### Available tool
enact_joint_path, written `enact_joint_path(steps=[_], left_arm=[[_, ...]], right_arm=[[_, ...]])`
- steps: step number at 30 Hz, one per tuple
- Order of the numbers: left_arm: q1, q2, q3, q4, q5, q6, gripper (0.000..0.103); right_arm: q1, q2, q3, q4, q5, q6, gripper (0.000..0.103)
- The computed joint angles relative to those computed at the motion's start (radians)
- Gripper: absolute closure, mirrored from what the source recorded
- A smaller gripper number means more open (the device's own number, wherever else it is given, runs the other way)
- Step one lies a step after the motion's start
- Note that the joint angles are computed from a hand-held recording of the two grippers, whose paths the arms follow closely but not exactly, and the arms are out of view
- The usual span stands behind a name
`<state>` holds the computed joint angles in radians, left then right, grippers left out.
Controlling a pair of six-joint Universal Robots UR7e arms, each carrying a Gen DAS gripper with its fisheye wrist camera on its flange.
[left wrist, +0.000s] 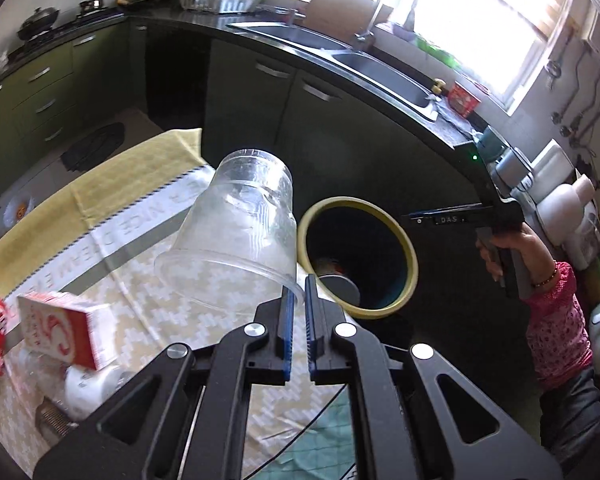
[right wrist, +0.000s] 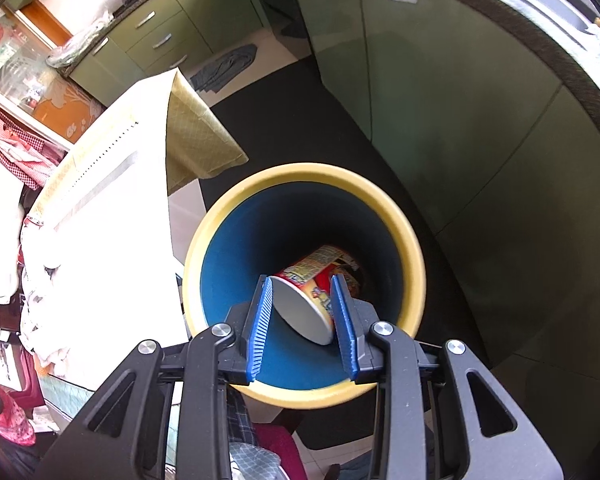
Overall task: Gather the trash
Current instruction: 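Carry the plastic cup over the bin and open the left gripper, then move the right gripper back to the table and grasp the red milk carton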
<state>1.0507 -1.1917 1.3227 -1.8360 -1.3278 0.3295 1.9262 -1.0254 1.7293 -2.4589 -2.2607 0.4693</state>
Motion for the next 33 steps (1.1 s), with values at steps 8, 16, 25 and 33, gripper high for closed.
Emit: enact_joint_path(steps=[8, 16, 25, 33], left_arm=[[-0.064, 0.137, 0.065, -0.017, -0.037, -0.030, 0.098], [-0.094, 0.239, 0.113, -0.042, 0.014, -0.053, 0.076], [-0.094, 0.099, 0.142, -0.031, -0.021, -0.030, 0.070], [-0.060, -0.134, 0.183, -0.043, 0.067, -0.040, 0.051]], right_arm=[[0.004, -0.081, 0.081, -0.013, -0.034, 0.019, 0.072], [-0.003, -0.137, 0.143, -0.031, -0.046, 0.037, 0.072], [0.005, -0.127, 0.139, -0.035, -0.032, 0.015, 0.072], [0.071, 0.023, -0.004, 0.003, 0.031, -0.101, 0.067]])
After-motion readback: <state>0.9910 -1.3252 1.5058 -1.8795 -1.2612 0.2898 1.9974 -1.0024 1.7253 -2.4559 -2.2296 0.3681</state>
